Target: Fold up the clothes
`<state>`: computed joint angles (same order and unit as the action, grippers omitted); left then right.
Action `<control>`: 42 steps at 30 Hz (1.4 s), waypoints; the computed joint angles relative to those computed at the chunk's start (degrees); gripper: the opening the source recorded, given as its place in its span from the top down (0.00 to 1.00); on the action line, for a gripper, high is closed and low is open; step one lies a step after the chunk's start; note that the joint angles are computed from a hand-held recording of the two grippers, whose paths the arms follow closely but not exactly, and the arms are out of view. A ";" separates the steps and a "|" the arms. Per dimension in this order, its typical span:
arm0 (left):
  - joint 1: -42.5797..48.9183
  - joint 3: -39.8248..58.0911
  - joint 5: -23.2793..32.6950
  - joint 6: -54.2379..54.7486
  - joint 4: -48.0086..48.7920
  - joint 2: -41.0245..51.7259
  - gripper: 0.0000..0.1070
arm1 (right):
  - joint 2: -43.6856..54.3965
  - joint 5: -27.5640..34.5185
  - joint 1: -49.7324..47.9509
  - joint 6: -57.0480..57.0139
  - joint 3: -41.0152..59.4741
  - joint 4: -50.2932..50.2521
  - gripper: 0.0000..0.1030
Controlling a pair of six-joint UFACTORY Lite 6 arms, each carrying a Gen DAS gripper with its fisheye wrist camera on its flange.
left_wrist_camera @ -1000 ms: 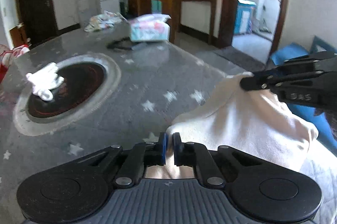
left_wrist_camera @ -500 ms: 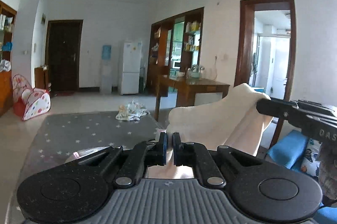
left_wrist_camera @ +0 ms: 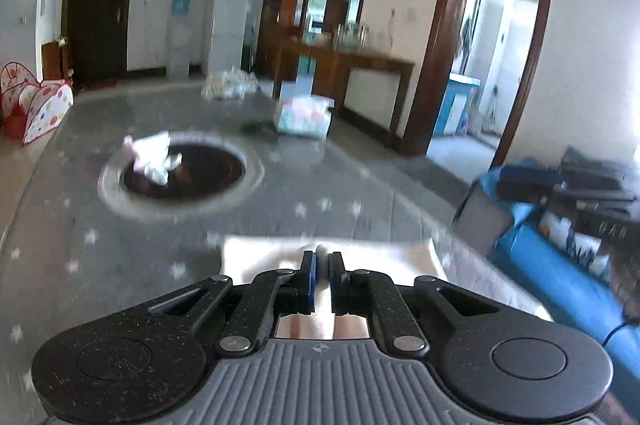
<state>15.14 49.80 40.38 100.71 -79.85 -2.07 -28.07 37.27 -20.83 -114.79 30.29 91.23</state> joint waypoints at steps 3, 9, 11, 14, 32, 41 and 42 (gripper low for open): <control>2.29 -7.48 0.76 5.23 -2.04 -2.86 0.92 | -2.39 -2.50 2.01 1.45 -2.70 -0.85 0.58; 7.62 -17.95 3.11 10.99 -2.23 -10.31 0.81 | -7.23 -4.84 4.94 6.19 -8.82 -2.24 0.36; 8.54 -20.50 3.23 10.73 -1.20 -13.25 0.64 | -7.83 -5.78 6.14 6.70 -10.15 -1.80 0.23; 9.48 -23.47 3.14 11.46 -1.35 -15.94 0.57 | -9.87 -7.33 8.03 7.37 -13.10 -0.65 0.20; 10.64 -33.91 -4.04 7.39 -0.88 -27.76 0.15 | -16.88 -15.72 16.01 11.89 -22.88 9.14 0.04; 8.31 -37.28 -9.32 4.21 -3.37 -32.62 0.04 | -18.91 -19.39 21.19 9.22 -26.73 20.24 0.04; 7.68 -37.43 -10.10 3.59 -3.61 -32.59 0.04 | -19.21 -19.45 21.18 9.29 -26.98 20.33 0.04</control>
